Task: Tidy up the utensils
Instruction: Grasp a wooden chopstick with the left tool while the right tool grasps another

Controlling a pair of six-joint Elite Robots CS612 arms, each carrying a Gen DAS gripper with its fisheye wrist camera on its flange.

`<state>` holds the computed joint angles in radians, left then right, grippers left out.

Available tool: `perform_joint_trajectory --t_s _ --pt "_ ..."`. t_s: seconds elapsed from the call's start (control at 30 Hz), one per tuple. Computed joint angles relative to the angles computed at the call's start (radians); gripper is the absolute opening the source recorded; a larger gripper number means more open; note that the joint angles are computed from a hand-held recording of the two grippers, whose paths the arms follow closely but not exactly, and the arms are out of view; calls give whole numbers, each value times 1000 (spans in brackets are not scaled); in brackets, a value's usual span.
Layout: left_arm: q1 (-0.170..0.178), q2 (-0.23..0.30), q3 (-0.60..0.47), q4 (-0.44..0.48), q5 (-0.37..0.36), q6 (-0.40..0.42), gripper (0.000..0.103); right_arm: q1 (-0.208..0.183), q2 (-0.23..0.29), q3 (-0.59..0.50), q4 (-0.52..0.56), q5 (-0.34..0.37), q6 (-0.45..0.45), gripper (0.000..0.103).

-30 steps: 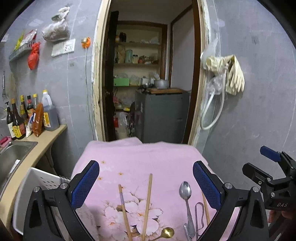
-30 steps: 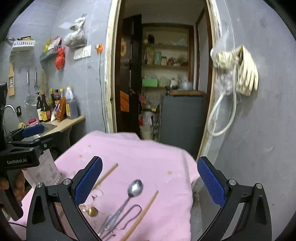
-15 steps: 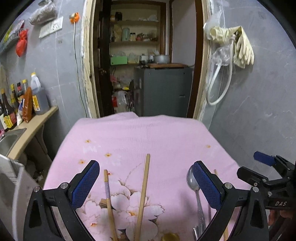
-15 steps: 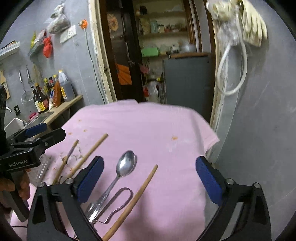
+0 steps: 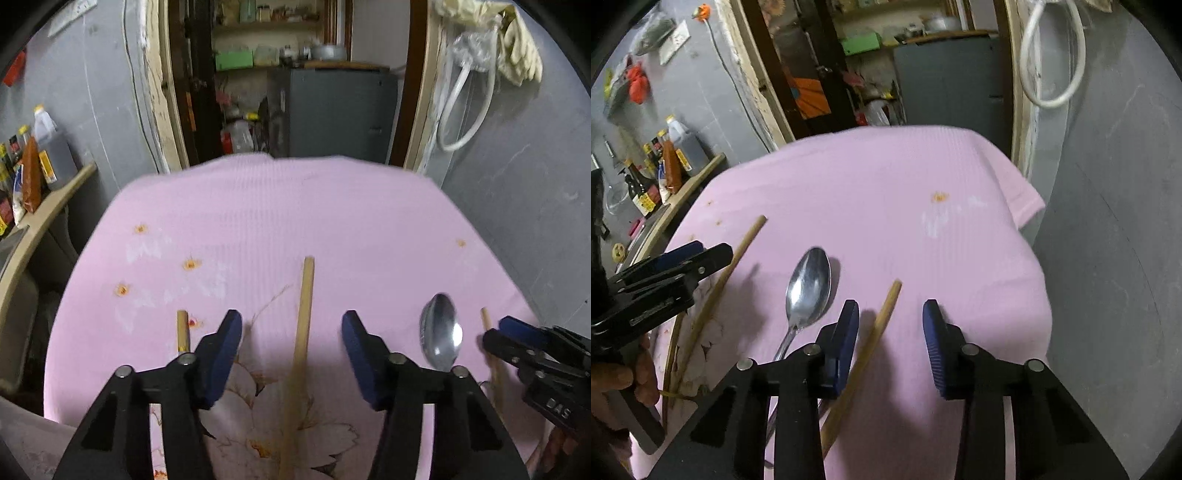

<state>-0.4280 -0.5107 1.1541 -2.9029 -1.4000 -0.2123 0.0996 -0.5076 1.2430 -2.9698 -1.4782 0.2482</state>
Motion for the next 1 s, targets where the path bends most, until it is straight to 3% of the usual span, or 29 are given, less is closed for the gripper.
perform_joint_trajectory --t_s 0.17,0.3,0.4,0.43,0.53,0.63,1.0 --pt "5 5 -20 88 -27 -12 38 10 -5 1 39 -6 24 26" --pt "7 2 -21 110 -39 -22 37 20 -15 -2 95 -25 41 24" --pt "10 3 -32 133 -54 -20 34 26 -17 -11 128 -52 51 16" --pt "10 4 -35 140 -58 -14 31 26 -18 -13 137 -59 58 9" --pt "10 6 -53 174 -69 8 11 14 -19 -16 151 -22 83 8" --pt "14 3 -63 200 -85 7 8 -4 -22 -1 118 64 152 7" --pt "34 -91 81 -55 -172 -50 8 0 -97 117 -148 52 150 6"
